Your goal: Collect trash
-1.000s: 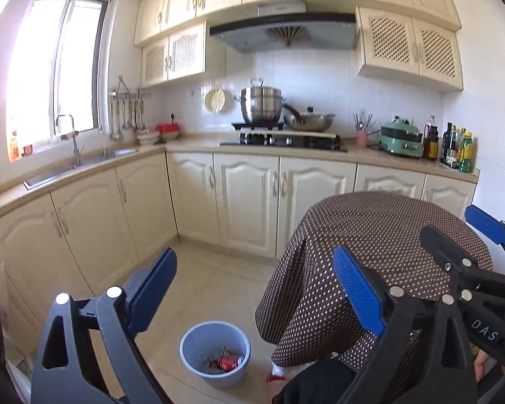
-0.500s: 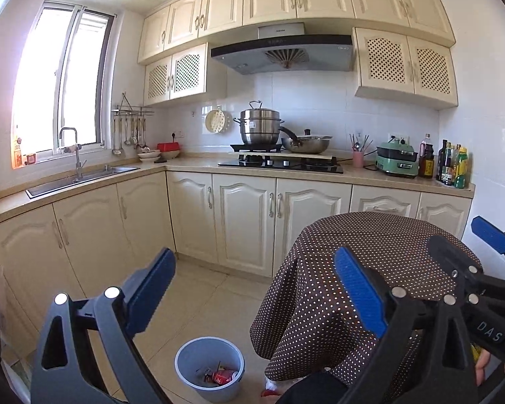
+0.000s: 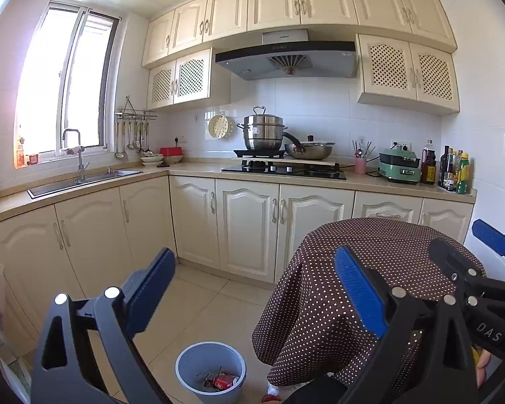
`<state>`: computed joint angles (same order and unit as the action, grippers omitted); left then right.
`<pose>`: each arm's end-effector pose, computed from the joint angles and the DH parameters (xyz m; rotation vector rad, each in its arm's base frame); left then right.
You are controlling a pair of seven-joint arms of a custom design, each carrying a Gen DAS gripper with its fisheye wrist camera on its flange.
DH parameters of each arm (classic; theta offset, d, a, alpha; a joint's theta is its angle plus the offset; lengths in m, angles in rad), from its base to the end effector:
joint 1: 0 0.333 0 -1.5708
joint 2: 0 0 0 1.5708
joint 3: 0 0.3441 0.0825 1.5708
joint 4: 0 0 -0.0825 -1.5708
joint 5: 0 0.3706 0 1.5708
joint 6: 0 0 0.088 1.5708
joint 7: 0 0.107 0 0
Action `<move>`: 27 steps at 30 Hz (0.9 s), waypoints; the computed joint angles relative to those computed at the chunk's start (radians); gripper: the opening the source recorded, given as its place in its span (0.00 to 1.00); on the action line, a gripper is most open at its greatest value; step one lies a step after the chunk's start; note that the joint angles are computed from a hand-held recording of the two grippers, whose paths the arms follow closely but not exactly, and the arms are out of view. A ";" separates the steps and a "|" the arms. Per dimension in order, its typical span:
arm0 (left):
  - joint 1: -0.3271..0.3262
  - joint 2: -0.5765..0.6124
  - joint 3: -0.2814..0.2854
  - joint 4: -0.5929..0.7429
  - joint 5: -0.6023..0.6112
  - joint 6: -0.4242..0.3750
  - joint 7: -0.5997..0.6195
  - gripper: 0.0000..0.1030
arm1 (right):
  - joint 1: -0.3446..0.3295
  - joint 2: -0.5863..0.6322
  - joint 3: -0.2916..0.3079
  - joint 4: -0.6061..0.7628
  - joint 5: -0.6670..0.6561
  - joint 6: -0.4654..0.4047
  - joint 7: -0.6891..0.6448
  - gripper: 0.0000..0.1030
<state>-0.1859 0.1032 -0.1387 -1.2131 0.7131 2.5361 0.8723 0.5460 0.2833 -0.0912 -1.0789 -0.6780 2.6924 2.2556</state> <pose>0.5559 -0.1863 0.8837 -1.4068 1.3091 -1.0624 0.5650 0.3165 0.8507 -1.4011 1.1636 -1.0249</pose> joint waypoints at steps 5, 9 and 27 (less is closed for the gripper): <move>0.004 -0.008 0.002 -0.016 0.017 0.013 -0.016 0.91 | -0.002 0.018 0.006 0.027 0.028 -0.010 -0.032 0.86; 0.008 -0.009 0.001 -0.021 0.012 0.017 -0.012 0.91 | 0.004 0.027 0.001 0.039 0.042 -0.016 -0.043 0.86; 0.010 -0.012 -0.001 -0.031 0.015 0.023 -0.012 0.91 | 0.015 0.036 -0.011 0.051 0.057 -0.018 -0.052 0.87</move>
<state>-0.1763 0.0913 -0.1398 -1.2437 0.7277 2.5587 0.8605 0.5607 0.3189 -0.1026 -1.0278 -0.6209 2.6744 2.2032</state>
